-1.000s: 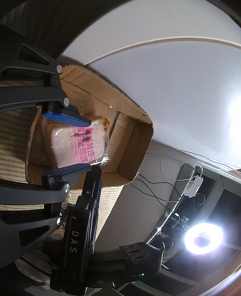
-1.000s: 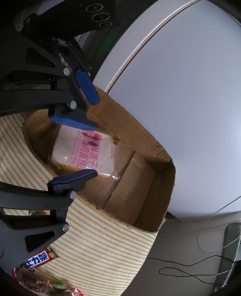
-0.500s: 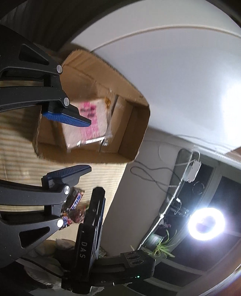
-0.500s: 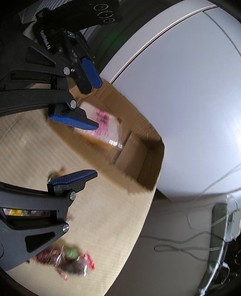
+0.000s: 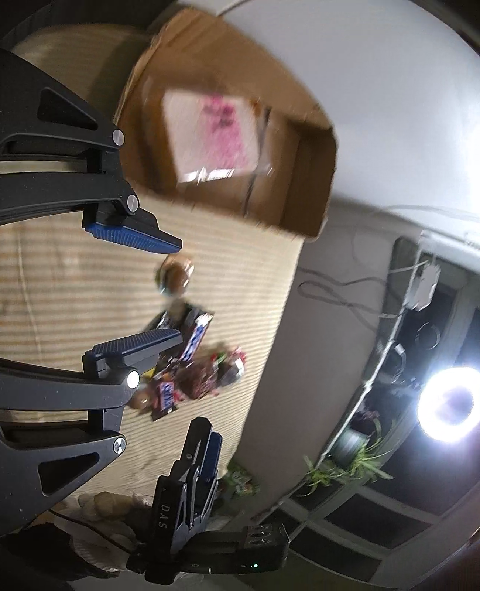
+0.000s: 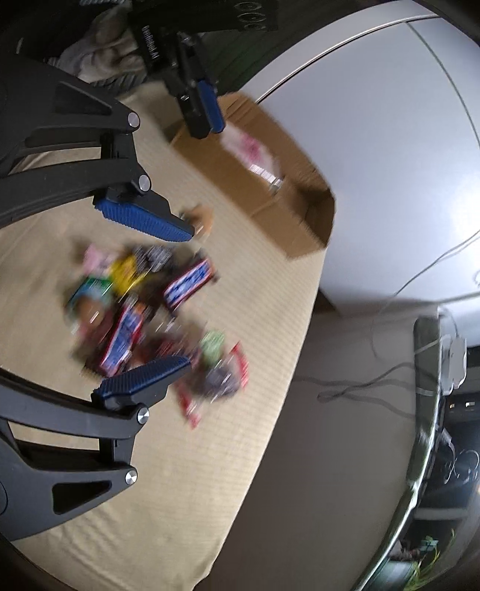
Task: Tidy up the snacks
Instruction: 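Grasp the small green candy bag with the right gripper while the left gripper grasps a pink candy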
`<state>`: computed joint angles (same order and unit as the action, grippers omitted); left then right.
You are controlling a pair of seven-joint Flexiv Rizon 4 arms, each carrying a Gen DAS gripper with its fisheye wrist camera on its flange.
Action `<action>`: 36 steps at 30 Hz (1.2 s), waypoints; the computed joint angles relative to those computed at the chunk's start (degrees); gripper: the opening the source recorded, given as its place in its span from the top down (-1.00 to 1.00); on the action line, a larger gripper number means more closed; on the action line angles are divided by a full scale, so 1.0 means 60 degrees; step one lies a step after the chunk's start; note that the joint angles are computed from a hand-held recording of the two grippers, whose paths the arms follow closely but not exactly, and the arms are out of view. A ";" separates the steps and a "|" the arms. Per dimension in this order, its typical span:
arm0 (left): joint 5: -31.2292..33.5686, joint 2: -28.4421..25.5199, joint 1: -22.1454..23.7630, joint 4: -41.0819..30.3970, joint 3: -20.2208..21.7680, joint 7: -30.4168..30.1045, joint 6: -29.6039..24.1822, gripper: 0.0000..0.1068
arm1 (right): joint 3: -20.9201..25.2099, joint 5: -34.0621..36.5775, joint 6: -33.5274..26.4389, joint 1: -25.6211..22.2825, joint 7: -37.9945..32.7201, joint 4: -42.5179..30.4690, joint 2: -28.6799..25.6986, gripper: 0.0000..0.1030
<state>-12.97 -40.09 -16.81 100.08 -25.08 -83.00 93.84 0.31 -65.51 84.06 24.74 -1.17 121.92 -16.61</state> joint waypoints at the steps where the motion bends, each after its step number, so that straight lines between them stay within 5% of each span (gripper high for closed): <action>1: -0.0005 -0.0043 -0.0064 -0.0061 0.0003 0.0006 -0.0101 0.23 | 0.0024 0.0052 -0.0075 -0.0036 -0.0046 0.0124 0.0064 -0.31; 16: -0.0505 -0.0593 -0.0733 -0.0732 -0.0201 0.0898 -0.1600 0.14 | 0.0841 0.0217 -0.0582 -0.0790 0.0431 0.2772 0.1509 -0.31; 30: 0.0249 -0.0972 -0.2893 -0.2102 0.2401 -0.0034 -0.2491 0.14 | 0.1693 -0.0066 -0.2093 -0.0283 0.1416 0.3147 0.1654 -0.31; 36: 0.0667 -0.0963 -0.2918 -0.2126 0.2602 -0.0277 -0.2448 0.14 | 0.1706 -0.0047 -0.2285 -0.0301 0.1429 0.3220 0.1794 0.10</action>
